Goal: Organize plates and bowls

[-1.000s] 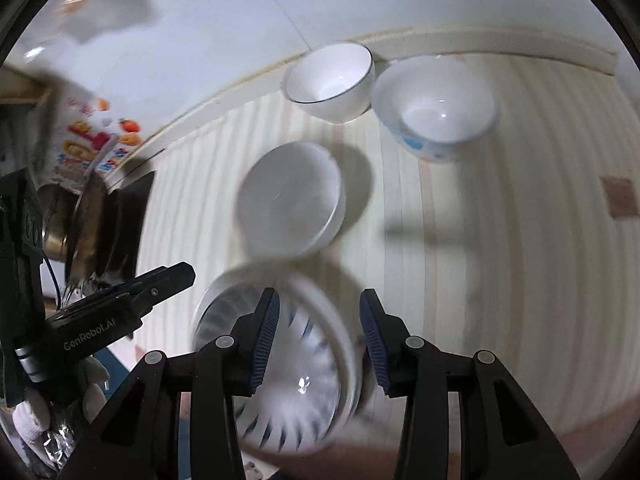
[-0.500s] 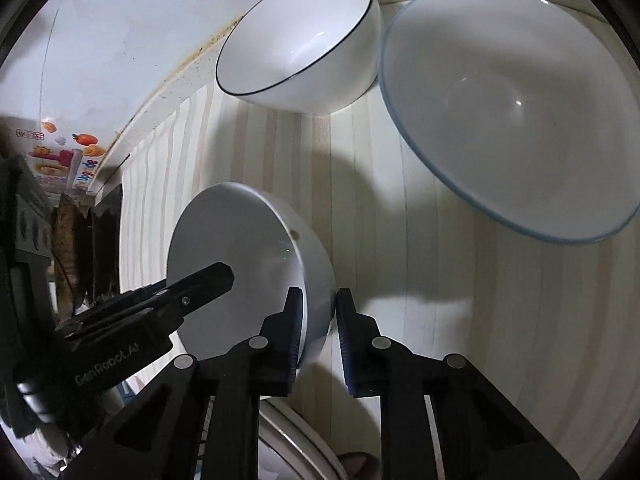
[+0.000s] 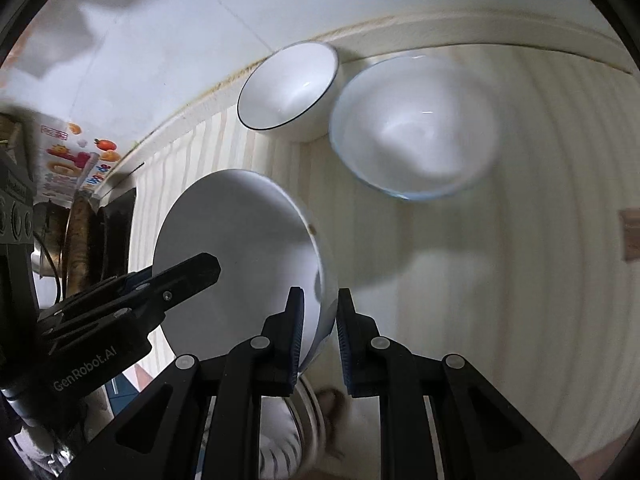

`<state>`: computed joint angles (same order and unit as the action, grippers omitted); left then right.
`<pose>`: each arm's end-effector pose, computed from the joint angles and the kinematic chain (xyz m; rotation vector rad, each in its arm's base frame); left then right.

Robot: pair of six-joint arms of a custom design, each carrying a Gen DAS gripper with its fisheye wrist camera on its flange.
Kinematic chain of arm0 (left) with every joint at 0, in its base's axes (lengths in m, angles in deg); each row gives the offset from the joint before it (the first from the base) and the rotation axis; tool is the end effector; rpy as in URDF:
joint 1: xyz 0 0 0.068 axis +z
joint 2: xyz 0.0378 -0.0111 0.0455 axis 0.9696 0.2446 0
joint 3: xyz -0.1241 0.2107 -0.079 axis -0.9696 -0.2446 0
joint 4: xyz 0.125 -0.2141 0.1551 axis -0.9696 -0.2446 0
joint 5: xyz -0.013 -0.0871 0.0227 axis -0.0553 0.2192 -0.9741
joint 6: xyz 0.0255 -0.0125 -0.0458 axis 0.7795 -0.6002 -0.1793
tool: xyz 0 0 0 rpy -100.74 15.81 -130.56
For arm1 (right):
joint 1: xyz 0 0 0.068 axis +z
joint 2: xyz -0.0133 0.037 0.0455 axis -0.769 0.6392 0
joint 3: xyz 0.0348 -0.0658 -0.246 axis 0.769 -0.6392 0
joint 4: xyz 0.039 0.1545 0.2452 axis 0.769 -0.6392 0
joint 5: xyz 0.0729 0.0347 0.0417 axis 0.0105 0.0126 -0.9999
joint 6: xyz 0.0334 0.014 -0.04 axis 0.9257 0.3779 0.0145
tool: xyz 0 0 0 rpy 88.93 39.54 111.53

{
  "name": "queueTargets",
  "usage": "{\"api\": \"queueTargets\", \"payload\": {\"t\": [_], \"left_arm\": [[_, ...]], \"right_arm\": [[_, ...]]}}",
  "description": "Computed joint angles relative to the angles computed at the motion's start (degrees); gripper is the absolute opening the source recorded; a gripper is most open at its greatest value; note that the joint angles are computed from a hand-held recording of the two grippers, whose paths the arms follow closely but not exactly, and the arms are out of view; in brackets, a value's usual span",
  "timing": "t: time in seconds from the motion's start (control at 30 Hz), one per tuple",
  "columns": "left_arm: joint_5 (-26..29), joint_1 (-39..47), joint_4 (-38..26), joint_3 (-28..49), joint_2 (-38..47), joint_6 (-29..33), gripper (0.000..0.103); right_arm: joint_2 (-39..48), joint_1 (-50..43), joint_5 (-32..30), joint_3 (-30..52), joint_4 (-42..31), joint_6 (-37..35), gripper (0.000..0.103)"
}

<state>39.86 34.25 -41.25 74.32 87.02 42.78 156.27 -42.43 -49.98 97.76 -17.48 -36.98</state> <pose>0.1772 -0.1592 0.3418 0.0713 2.8318 -0.4173 0.2544 0.0484 0.2522 0.0577 2.8924 0.6196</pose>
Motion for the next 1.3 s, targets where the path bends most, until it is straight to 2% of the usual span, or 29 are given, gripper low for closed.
{"api": "queueTargets", "payload": {"t": [0.17,0.3,0.43,0.6,0.87,1.0,1.3], "left_arm": [[-2.24,-9.94,0.71,2.72,3.02,-5.65,0.027],[-1.00,-14.55,2.75,0.56,3.60,-8.85,0.027],[0.08,-18.80,4.93,-1.78,5.04,-11.84,0.027],[-0.43,-23.06,7.59,-3.33,8.37,-13.54,0.027],[-0.38,-26.23,9.56,-4.76,11.46,-15.28,0.027],[-0.58,-26.94,9.88,-4.52,13.15,-15.42,0.027],[-0.18,-27.00,11.60,-3.81,16.62,-15.75,0.027]], "right_arm": [[-9.47,-7.26,-0.08,-1.23,-9.69,-6.30,0.018],[-16.40,-16.28,-0.29,-4.00,-17.52,-14.86,0.018],[-20.77,-25.81,-1.04,-8.84,-22.13,-23.06,0.018],[-23.72,-35.35,-0.80,-15.63,-23.83,-31.26,0.018],[-24.31,-45.76,0.90,-22.75,-23.09,-39.91,0.018],[-23.71,-47.49,1.35,-23.96,-22.33,-41.51,0.018],[-23.88,-45.15,1.66,-25.46,-20.39,-39.14,0.018]]}}
